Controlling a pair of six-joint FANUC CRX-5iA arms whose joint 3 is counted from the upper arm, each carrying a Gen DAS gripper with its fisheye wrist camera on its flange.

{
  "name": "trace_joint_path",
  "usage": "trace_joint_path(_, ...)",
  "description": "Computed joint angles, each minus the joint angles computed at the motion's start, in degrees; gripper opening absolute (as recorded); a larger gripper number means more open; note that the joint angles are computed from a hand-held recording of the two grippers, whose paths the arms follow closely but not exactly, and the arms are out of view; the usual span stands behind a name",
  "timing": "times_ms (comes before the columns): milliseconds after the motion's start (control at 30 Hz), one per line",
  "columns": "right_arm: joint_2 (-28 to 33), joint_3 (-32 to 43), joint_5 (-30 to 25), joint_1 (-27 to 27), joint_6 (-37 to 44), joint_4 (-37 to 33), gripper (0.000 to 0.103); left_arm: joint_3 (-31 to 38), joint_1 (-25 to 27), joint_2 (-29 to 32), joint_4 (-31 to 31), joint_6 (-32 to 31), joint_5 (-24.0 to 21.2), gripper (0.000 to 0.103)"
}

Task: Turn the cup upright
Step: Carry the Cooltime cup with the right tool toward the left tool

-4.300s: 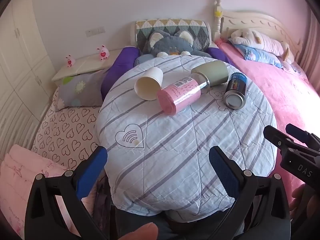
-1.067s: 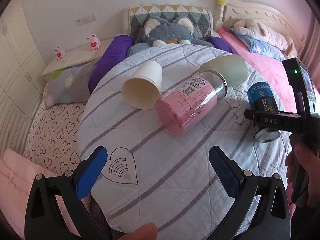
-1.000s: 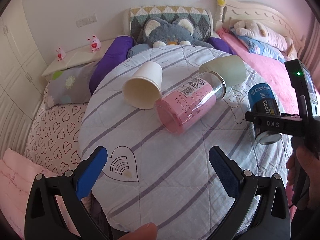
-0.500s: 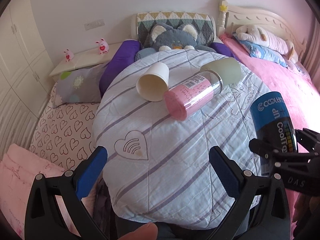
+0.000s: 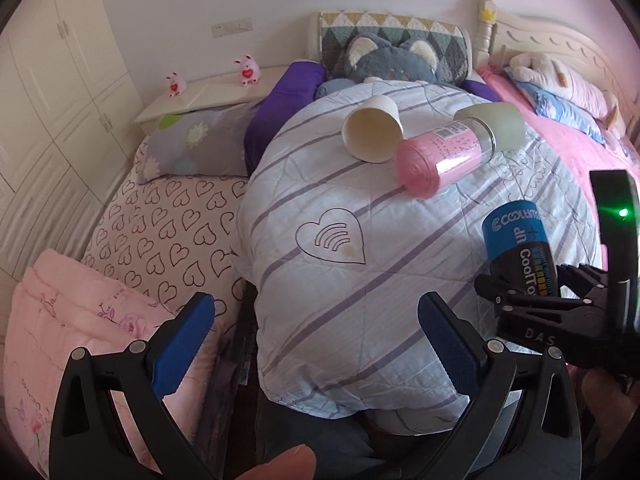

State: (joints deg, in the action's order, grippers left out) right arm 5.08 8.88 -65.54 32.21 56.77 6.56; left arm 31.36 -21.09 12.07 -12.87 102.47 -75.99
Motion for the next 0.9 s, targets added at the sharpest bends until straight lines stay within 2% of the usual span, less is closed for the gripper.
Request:
trace_joint_path(200,0.2,-0.5,-0.3,0.9,-0.2,1.9,0.08,0.6,-0.7,0.5,-0.1,-0.3,-0.1,0.103)
trace_joint_path(500,-3.0,-3.6,0.2,2.3,-2.4,5.2,0.082,1.2,-1.5,0.7,-0.6,-0.4,-0.3,0.103)
trace_joint_path(900,-9.1,-7.7,5.4,3.2,-7.9,10.6,0.082,2.2,-3.1,0.0,-0.6,-0.1,-0.3,0.103)
